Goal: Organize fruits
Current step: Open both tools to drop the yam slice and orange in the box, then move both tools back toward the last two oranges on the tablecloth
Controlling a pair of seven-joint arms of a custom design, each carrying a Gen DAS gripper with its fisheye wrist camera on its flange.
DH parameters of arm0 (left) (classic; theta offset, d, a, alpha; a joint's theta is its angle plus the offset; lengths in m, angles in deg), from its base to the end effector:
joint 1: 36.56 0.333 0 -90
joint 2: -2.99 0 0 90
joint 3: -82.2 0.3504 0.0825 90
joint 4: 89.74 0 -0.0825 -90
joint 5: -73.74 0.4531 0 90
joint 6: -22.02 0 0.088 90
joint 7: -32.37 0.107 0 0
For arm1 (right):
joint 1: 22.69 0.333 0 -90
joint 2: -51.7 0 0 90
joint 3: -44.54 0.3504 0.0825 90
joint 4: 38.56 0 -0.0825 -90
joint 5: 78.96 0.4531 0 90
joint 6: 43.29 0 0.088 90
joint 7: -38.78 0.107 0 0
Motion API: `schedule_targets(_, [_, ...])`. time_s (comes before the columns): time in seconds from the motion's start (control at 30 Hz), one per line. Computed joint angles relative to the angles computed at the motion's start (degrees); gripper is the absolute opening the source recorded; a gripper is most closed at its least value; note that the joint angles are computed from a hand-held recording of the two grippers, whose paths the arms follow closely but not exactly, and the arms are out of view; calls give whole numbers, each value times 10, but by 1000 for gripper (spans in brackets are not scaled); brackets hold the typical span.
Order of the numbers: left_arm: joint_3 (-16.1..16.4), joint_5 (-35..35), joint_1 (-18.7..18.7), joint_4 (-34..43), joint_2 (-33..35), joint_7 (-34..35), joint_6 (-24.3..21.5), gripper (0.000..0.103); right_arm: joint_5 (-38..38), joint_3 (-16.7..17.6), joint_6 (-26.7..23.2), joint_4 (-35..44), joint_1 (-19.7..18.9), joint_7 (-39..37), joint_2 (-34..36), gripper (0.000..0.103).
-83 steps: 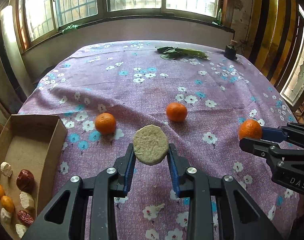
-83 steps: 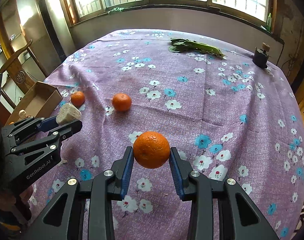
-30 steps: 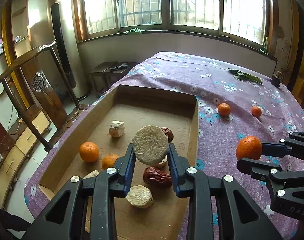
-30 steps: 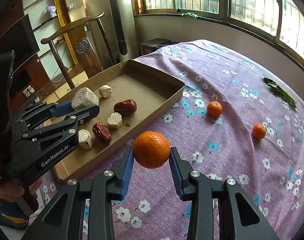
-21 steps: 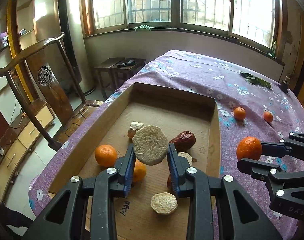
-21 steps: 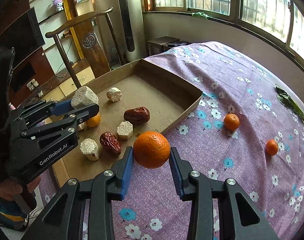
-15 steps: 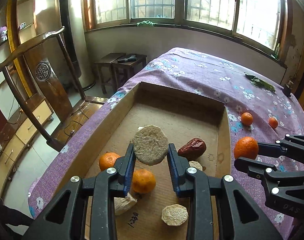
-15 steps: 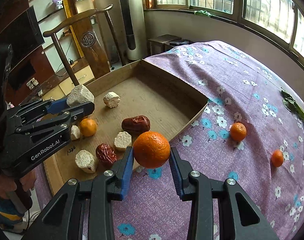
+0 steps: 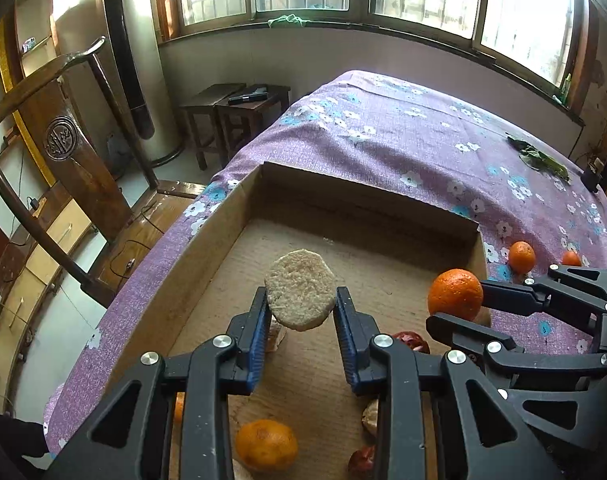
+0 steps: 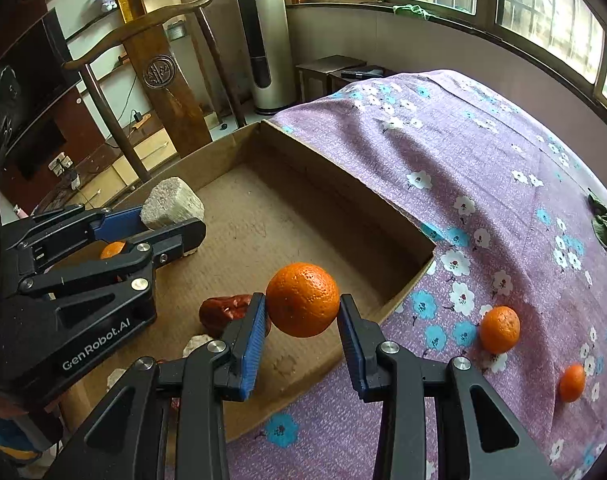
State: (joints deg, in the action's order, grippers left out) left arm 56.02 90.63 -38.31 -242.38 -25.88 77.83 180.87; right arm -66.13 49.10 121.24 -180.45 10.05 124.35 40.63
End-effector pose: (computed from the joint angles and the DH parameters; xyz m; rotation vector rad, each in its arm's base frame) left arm 0.4050 -0.2274 0.4323 -1.8644 1.8073 -0.6179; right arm 0.4386 0.3190 0.4176 -2.2280 1.2715 -0.2472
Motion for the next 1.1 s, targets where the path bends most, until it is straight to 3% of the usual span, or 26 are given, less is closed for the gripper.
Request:
schedule_targets(0.17, [-21, 35, 22, 20, 26, -21, -17, 30, 29, -2, -10, 22, 1, -31, 33, 40])
schedule_targets(0.33, [-22, 68, 23, 29, 33, -52, -34, 33, 76, 0, 1, 17, 2, -67, 31, 41])
schedule_targets(0.4, [-17, 75, 18, 26, 30, -63, -32, 45, 72, 5, 5, 8, -2, -61, 21, 41])
schedule_targets(0.47, [-11, 75, 14, 21, 22, -75, -33, 66, 61, 6, 9, -1, -3, -54, 9, 42])
schedule_targets(0.63, [-2, 67, 1, 5, -1, -81, -29, 67, 63, -5, 19, -33, 13, -47, -29, 49])
schedule_targets(0.8, [-18, 60, -7, -16, -40, -88, -28, 67, 18, -3, 26, -75, 12, 5, -79, 58])
schedule_targets(1.1, [-56, 30, -25, -42, -99, -106, -19, 78, -57, -17, 21, -160, 12, 101, -185, 58])
